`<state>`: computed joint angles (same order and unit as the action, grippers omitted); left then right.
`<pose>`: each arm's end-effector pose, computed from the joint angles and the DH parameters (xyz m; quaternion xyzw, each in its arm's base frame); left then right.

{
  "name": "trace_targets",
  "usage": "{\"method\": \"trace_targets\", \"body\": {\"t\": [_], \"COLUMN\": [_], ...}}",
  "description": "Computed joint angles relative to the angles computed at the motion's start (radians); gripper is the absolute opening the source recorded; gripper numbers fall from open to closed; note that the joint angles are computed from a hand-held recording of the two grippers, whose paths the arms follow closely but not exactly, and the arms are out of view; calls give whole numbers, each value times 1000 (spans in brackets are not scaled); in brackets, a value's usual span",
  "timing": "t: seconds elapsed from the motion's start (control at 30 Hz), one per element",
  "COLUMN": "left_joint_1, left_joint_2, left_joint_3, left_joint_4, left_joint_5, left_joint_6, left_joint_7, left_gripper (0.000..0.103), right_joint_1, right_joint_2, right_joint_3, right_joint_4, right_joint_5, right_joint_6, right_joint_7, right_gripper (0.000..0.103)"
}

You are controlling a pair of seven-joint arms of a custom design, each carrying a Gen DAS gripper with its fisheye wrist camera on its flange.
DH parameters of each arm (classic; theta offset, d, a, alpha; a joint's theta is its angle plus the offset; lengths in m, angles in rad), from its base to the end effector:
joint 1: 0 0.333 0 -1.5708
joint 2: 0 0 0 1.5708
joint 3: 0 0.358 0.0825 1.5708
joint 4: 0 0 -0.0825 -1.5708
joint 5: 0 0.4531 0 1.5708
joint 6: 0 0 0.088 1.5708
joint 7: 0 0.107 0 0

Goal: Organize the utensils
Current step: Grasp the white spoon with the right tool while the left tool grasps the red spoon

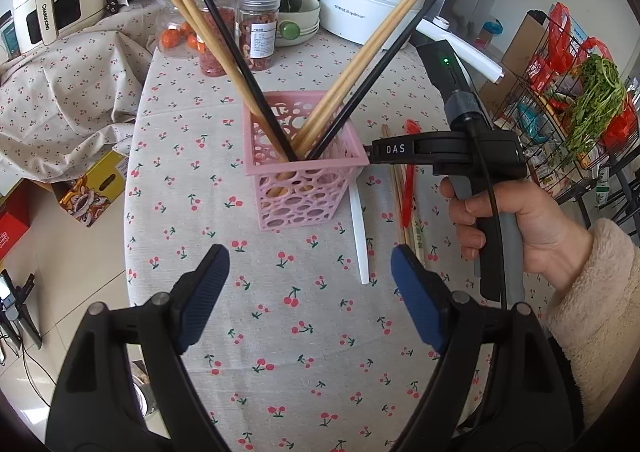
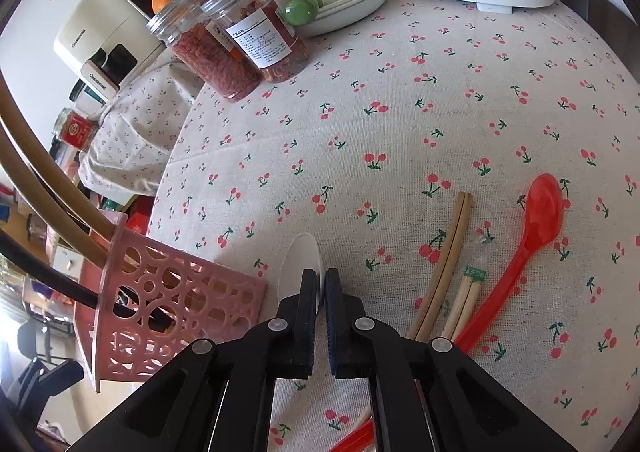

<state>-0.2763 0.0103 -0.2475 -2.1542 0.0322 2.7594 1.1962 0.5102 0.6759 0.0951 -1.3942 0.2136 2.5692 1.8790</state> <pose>0.5543 -0.3213 0.4659 -0.6145 0.7324 -0.2739 0.1052 0.7151 0.4667 0.3656 -0.7181 0.6428 0.0194 0.2660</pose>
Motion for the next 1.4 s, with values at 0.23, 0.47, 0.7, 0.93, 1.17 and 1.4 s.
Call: {"method": "trace_targets", "body": {"t": [0.23, 0.47, 0.7, 0.93, 1.17, 1.4], "left_joint_1": [-13, -46, -103, -220, -237, -285], "left_joint_2": [14, 69, 242, 518, 708, 863], "left_joint_3": [-13, -32, -39, 34, 38, 66], "left_joint_4": [22, 91, 310, 691, 959, 1209], "left_joint_5": [-20, 61, 193, 401, 380, 340], "left_joint_6": [1, -4, -135, -333, -433, -596], "left_joint_7": [25, -19, -58, -123, -15, 111], "left_gripper": [83, 83, 57, 35, 31, 31], "right_joint_1": [25, 21, -40, -100, -133, -138], "right_joint_2": [-152, -340, -459, -487, -470, -453], "right_joint_3": [-55, -114, -109, -83, -76, -74], "right_joint_4": [-166, -346, -465, -495, -486, -473], "right_joint_5": [-71, -219, -342, -391, -365, -333], "right_joint_6": [98, 105, 75, 51, 50, 42], "right_joint_7": [43, 193, 313, 327, 304, 282], "right_gripper": [4, 4, 4, 4, 4, 4]}}
